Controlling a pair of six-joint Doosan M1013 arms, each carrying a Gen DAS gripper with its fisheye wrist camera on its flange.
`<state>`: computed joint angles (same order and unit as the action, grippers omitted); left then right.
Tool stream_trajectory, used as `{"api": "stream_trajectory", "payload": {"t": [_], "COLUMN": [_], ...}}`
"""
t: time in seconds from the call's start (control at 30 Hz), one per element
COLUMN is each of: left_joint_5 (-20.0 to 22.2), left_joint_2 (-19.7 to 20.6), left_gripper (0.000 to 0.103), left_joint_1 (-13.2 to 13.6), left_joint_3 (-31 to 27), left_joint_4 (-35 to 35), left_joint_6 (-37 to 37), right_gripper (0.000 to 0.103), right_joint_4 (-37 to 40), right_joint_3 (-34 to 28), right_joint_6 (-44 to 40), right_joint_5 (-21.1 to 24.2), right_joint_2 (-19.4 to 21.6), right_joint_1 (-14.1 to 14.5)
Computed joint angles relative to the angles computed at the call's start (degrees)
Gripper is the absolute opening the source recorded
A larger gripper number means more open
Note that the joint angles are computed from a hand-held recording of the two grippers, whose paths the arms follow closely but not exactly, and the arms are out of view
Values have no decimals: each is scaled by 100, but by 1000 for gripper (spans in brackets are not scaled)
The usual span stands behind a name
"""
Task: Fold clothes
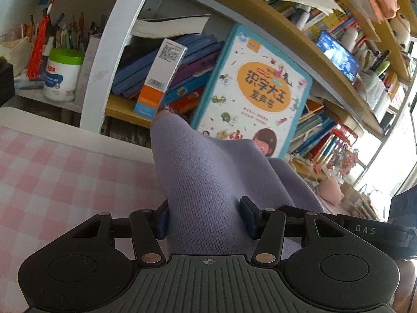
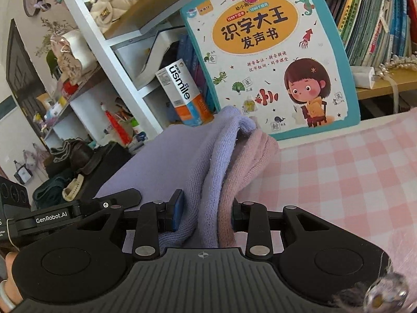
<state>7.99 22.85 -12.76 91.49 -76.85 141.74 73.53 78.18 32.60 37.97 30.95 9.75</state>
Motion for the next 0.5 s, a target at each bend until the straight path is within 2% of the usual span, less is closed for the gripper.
{"api": "stream_trajectory", "payload": {"t": [0.17,0.5], "left_joint_5": [57,93], "left_joint_2": [137,293], "left_gripper": [53,53], "left_joint_1": [58,128], "left_joint_3": [-101,-248], "left_joint_4": [-301,90], "left_joint_6": [256,-156], "right_gripper": [30,30], "right_joint_4": [-75,-102], "right_joint_3": [-191,-374], "right_joint_6": [21,20], "right_joint_5": [22,-56], "right_joint_2": [160,349], "right_joint_1": [8,58]}}
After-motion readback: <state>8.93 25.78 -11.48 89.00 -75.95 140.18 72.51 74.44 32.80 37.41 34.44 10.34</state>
